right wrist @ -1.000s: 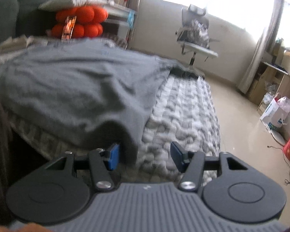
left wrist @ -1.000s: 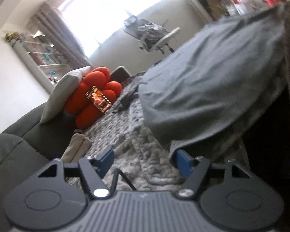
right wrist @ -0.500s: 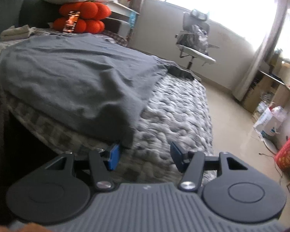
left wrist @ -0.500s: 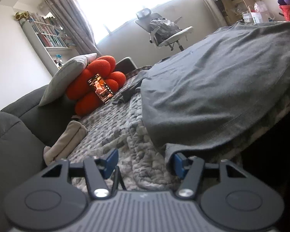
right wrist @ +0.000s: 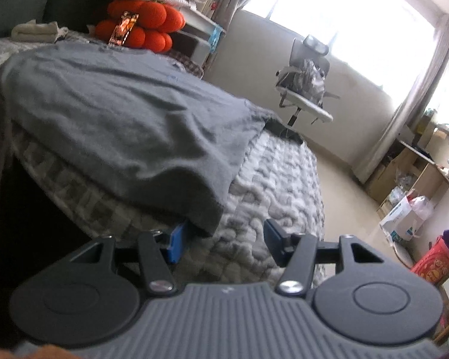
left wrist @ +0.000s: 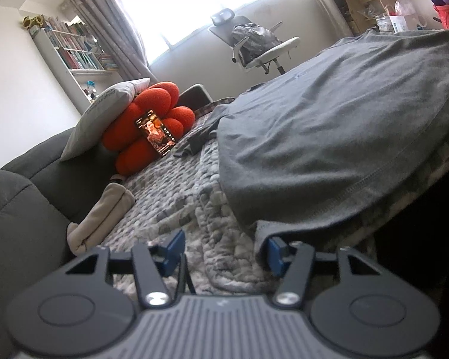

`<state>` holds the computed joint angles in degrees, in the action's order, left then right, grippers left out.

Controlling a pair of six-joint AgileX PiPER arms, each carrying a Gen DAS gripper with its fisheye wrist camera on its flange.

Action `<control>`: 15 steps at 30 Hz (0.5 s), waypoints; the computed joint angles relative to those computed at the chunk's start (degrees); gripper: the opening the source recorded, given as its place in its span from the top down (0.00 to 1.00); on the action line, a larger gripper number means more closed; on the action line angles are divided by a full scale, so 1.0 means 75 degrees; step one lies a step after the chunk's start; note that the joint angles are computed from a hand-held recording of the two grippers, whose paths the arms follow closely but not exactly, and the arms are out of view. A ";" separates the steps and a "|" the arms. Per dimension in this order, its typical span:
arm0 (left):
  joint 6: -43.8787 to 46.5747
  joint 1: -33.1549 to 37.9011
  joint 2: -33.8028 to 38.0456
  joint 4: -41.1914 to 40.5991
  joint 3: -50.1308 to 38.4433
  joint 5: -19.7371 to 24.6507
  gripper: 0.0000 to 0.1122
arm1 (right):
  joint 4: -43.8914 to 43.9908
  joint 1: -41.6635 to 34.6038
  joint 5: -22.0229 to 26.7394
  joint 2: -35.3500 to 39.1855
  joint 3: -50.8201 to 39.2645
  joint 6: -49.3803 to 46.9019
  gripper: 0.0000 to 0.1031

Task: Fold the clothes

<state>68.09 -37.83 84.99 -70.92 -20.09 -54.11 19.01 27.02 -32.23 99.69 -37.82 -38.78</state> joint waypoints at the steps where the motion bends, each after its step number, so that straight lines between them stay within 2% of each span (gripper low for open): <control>1: -0.0010 0.0010 -0.0019 0.0014 0.0007 0.0013 0.49 | 0.0017 0.0046 -0.0115 -0.0031 0.0035 -0.0001 0.43; 7: -0.0189 -0.0006 -0.0084 -0.0037 -0.0009 0.0090 0.53 | -0.0173 0.0140 -0.0525 -0.0127 0.0150 0.0232 0.43; 11: -0.0443 0.0106 -0.0060 -0.0103 -0.0153 0.0512 0.57 | 0.0266 0.0222 -0.0663 0.0232 -0.0127 0.0127 0.43; 15: -0.0814 0.0059 0.0345 -0.0205 -0.0363 0.0633 0.69 | 0.0500 0.0192 -0.0724 0.0661 -0.0425 0.0376 0.46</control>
